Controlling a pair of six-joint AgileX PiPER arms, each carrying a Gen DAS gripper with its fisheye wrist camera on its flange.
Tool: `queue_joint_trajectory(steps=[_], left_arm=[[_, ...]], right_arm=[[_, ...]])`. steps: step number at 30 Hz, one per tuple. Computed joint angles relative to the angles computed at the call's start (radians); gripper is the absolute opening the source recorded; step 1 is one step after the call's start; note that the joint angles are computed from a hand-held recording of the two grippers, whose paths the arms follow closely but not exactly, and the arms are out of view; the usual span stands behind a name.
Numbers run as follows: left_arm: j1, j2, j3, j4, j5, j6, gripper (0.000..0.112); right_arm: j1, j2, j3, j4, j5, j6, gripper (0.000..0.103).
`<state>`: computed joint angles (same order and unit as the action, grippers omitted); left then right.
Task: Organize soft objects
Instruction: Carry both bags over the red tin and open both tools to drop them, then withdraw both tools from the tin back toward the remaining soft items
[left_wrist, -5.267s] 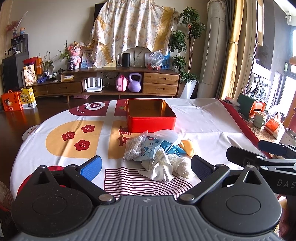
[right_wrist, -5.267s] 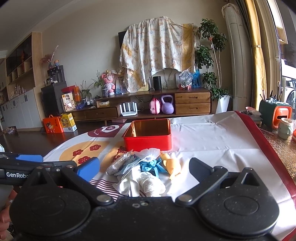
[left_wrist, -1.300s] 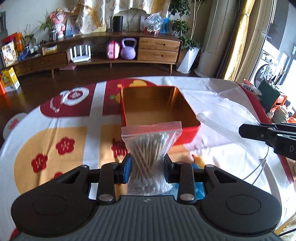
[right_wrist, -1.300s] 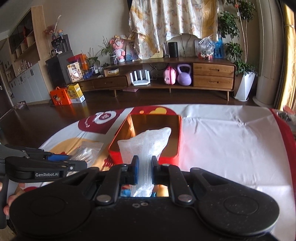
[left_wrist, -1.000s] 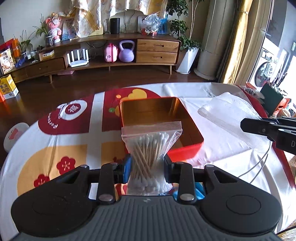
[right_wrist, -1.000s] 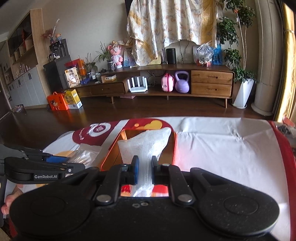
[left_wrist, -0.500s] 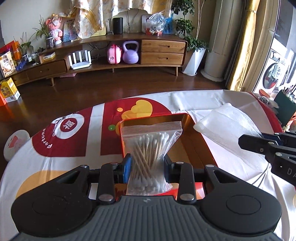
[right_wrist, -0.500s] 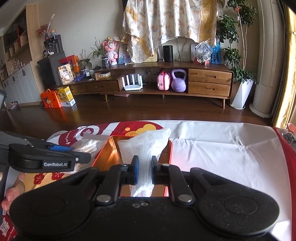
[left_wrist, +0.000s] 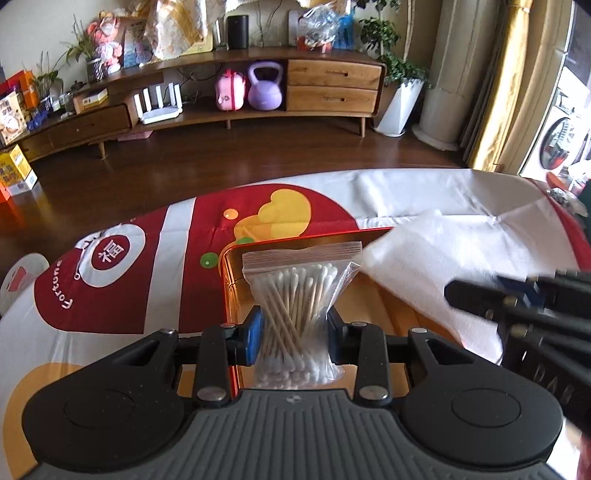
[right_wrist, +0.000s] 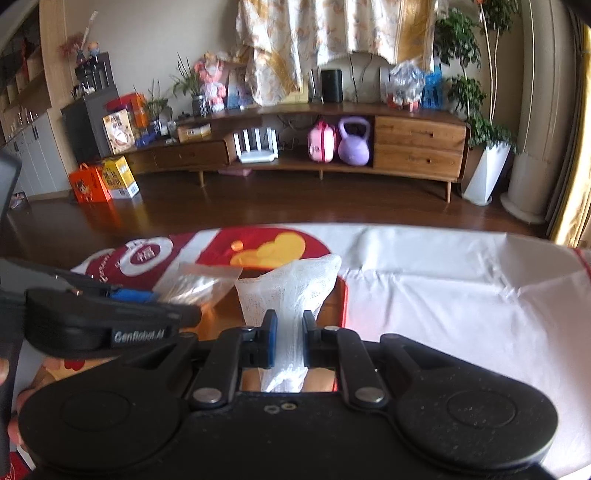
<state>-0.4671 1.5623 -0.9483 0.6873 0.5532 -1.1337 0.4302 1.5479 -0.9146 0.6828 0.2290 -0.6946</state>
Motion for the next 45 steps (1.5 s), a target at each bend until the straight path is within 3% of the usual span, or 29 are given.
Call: queue_joint_trajectory(steps=[6,10,24,26,34,38,42,45], left_arm=[[0.034,0.104,-0.057,-0.043,-0.043,0.053,0.033],[0.039,0.164,-0.087,-0.048,-0.062,0.075,0.033],[0.054,0.281,-0.147,-0.116,-0.075,0.167,0.033],[0.052,0.286,-0.148,-0.1,-0.079,0.154,0.034],[0.053,0.28,-0.146,-0.108,-0.074,0.164,0.035],[0.048,0.275,-0.155,-0.149,-0.065,0.195,0.042],[0.033,0.253,-0.143,-0.107,-0.052,0.133,0.068],[0.026,0.224,-0.125,-0.086,-0.049,0.103,0.068]], right_arm=[[0.03,0.075,0.003,-0.054,-0.046,0.035,0.011],[0.032,0.108,0.003,-0.012,-0.046,-0.029,0.012],[0.074,0.181,-0.028,-0.273,-0.061,0.156,0.014],[0.071,0.179,-0.029,-0.205,-0.054,0.097,0.021],[0.052,0.155,-0.006,-0.047,-0.049,-0.064,0.03],[0.038,0.129,0.007,0.041,-0.039,-0.137,0.044],[0.035,0.107,0.016,0.0,-0.034,-0.101,0.044],[0.02,0.084,0.02,0.052,-0.006,-0.138,0.046]])
